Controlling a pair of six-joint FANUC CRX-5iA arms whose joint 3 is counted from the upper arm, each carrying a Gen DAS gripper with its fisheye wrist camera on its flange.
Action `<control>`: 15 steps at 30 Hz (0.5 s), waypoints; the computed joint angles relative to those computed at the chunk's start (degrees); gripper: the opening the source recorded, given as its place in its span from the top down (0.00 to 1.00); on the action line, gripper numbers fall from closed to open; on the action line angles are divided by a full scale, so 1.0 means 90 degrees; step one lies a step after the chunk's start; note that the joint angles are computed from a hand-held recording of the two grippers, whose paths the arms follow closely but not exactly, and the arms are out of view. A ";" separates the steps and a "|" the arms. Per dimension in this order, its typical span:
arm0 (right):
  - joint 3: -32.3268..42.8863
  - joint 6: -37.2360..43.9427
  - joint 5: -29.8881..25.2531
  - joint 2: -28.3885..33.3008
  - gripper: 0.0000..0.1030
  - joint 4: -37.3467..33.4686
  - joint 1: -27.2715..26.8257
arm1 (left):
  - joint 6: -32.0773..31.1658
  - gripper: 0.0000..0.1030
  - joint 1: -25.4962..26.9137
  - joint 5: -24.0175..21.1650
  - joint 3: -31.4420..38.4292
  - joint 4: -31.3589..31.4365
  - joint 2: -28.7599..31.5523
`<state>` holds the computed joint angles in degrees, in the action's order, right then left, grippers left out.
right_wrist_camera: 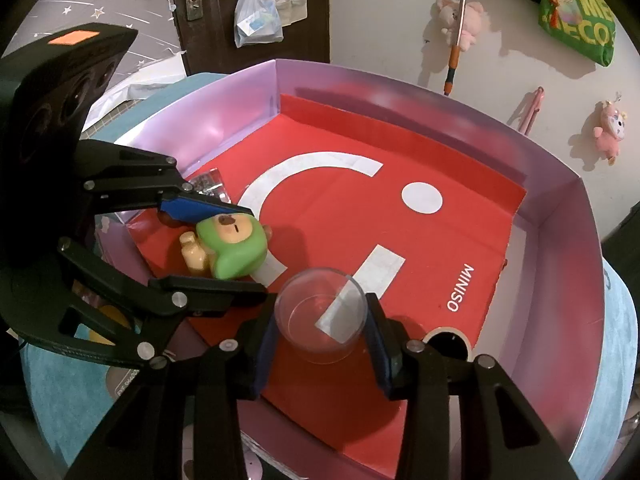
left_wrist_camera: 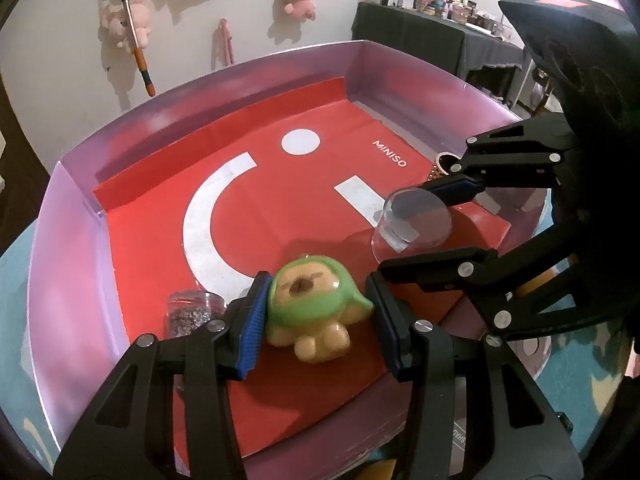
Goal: Organize rigid objects
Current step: 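Lower the cup into the pink tray and open the right tool while the left tool releases the toy there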
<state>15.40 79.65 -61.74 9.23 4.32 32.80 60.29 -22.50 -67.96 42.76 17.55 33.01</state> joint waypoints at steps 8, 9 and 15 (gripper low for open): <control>0.0035 -0.0011 -0.0021 -0.0006 0.56 -0.0014 -0.0001 | -0.0071 0.48 -0.0013 0.0135 -0.0116 0.0037 -0.0089; 0.0038 -0.0009 -0.0024 -0.0009 0.55 -0.0014 -0.0006 | -0.0078 0.47 -0.0013 0.0158 -0.0140 0.0043 -0.0106; 0.0050 -0.0072 -0.0017 -0.0057 0.51 0.0026 0.0016 | -0.0052 0.42 -0.0013 0.0314 -0.0265 0.0016 -0.0253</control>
